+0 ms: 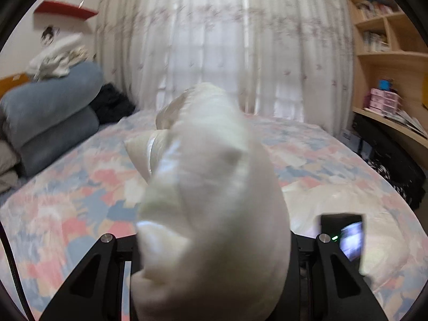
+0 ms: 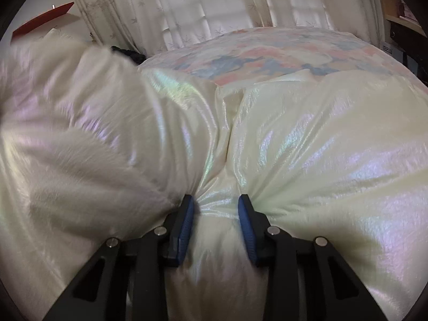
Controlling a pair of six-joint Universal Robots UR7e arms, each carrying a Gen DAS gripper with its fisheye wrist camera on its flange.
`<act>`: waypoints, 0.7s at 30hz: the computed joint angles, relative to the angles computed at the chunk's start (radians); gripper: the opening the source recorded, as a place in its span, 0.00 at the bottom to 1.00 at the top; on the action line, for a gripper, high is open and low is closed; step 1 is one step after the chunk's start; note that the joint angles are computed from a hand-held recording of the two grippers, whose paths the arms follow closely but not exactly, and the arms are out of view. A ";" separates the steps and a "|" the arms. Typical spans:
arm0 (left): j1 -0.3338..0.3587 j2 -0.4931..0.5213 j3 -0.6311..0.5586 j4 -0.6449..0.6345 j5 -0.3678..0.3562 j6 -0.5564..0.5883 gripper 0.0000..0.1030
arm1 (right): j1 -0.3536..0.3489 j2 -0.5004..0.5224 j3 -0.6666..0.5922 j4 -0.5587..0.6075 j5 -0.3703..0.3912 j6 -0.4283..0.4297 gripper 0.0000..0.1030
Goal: Fold large clothes
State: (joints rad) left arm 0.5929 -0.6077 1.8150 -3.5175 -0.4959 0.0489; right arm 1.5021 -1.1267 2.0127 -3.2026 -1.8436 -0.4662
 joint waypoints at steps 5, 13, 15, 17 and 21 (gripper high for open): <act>-0.021 0.058 -0.072 0.072 -0.001 0.029 0.37 | -0.018 0.025 0.018 -0.071 0.040 -0.025 0.35; -0.051 0.138 -0.216 0.251 -0.042 0.015 0.38 | -0.090 -0.042 0.014 0.069 0.215 0.101 0.32; -0.056 0.147 -0.248 0.339 -0.052 -0.009 0.39 | -0.104 -0.068 0.016 0.116 0.246 0.136 0.31; -0.061 0.150 -0.272 0.419 -0.065 -0.050 0.39 | -0.118 -0.109 0.029 0.171 0.274 0.171 0.30; -0.065 0.146 -0.314 0.562 -0.098 -0.146 0.39 | -0.163 -0.222 0.094 0.250 0.367 0.196 0.30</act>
